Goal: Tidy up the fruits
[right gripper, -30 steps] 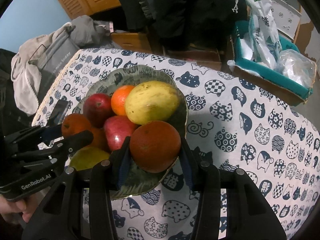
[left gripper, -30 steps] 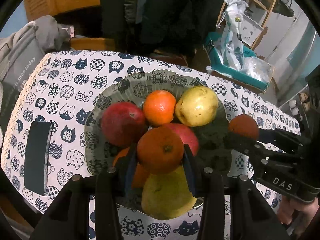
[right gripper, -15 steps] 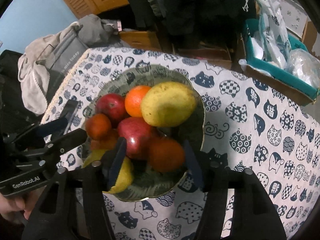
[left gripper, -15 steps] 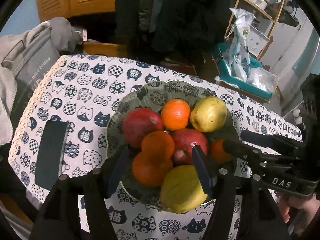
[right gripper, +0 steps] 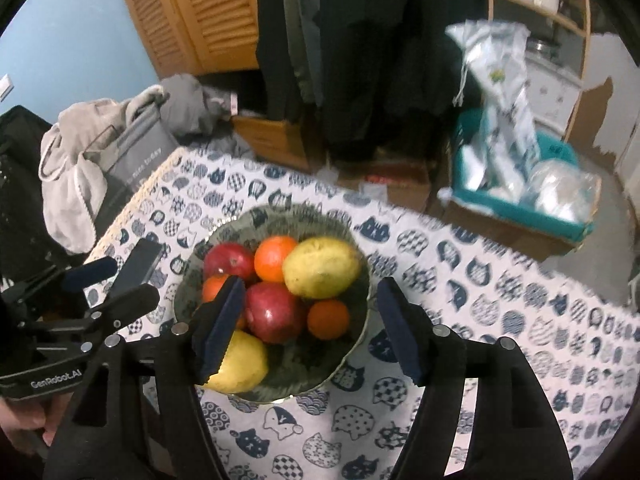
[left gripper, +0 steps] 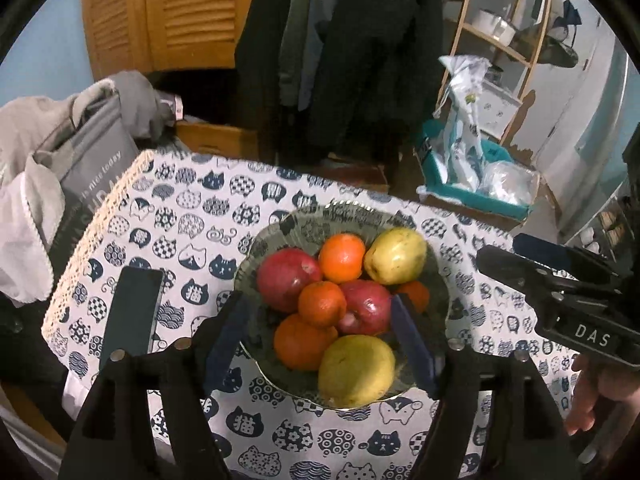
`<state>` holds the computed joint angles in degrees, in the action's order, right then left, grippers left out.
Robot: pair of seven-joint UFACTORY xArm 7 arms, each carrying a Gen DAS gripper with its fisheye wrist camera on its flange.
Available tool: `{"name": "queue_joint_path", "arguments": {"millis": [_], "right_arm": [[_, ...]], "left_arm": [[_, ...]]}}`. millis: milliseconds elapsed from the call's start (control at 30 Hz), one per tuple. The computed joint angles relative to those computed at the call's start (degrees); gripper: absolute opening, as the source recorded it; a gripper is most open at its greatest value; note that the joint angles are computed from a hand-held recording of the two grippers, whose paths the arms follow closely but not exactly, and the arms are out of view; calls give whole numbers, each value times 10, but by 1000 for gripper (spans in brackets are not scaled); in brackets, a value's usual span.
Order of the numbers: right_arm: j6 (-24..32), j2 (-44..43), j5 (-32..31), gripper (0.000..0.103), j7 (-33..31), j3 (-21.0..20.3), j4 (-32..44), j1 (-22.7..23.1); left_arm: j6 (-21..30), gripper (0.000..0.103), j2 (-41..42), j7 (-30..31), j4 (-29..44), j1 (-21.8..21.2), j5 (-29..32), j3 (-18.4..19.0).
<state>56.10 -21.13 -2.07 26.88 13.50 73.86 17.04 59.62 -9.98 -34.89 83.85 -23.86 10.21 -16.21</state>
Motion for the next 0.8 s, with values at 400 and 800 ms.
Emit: {"name": "queue_joint_path", "arguments": {"millis": [400,800], "right_arm": [[30,-45,-86,79,30,38,40,-26],[53,-107,-121,81,31,55,56,-68]], "left_arm": [[-9,87,-22,-18,34,4,43,-20],[-5,101,-32,-37,74,12,114,-48]]}}
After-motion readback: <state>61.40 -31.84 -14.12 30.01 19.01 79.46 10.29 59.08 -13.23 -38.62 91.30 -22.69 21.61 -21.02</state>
